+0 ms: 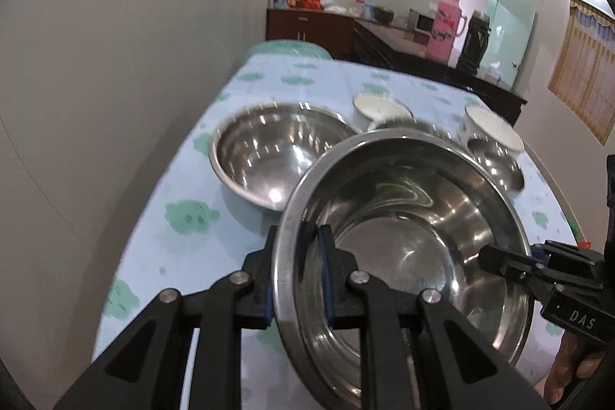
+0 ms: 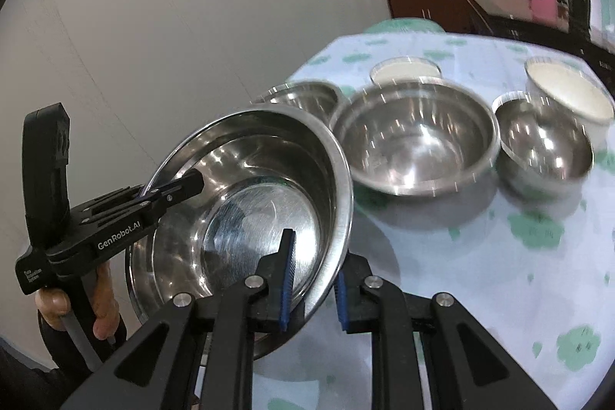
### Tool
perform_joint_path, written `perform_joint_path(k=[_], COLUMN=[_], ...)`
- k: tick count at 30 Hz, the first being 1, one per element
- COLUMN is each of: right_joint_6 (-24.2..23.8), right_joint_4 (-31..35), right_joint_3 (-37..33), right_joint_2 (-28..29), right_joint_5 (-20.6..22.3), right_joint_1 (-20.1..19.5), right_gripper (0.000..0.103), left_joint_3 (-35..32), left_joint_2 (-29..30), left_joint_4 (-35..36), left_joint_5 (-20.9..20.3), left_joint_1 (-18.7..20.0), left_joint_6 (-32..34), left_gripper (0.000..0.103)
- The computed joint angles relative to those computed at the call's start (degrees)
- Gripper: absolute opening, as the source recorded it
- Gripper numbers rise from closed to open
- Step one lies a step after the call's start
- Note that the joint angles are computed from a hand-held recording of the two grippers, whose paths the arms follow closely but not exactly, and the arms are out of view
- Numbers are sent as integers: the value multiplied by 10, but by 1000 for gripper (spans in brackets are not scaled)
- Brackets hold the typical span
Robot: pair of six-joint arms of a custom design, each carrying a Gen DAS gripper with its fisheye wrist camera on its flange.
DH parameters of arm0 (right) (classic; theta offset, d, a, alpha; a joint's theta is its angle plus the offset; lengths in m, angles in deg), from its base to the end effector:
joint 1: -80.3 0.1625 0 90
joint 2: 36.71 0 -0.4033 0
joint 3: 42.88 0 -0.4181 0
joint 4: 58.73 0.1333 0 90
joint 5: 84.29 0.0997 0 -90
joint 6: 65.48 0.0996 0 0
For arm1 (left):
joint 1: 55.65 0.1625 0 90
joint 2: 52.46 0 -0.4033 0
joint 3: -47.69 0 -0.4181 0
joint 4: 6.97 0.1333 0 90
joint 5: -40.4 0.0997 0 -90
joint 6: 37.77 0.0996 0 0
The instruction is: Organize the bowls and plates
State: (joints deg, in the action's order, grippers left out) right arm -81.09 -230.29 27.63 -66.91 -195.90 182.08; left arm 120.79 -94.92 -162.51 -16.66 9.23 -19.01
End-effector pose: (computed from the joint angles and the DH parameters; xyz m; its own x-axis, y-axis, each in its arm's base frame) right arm 0.2586 -0.7668 0.0910 -0.8830 -0.1519 0.4441 -0.4061 0.7217 -0.5605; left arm -0.1643 -0.7920 0.2102 -0.7326 0.3094 -0.6063 0.6165 0.6791 -0.3983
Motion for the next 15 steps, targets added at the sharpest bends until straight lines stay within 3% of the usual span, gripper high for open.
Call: perform_joint_path(k=[8,15], right_joint_6=[-6,10], right_joint_4=[68,197], right_joint_3=[-143,-381], right_joint_2=[62,183], right_joint_5=[12,29], right_joint_1=[6,-6], right_gripper=[20,20], left_joint_3=[-129,-314], left_joint_2=[67,166], left_joint_4=[24,114], left_joint_5=[11,19], left_joint_1=[10,29], left_joint_6=[13,-12], left_gripper=[16,18])
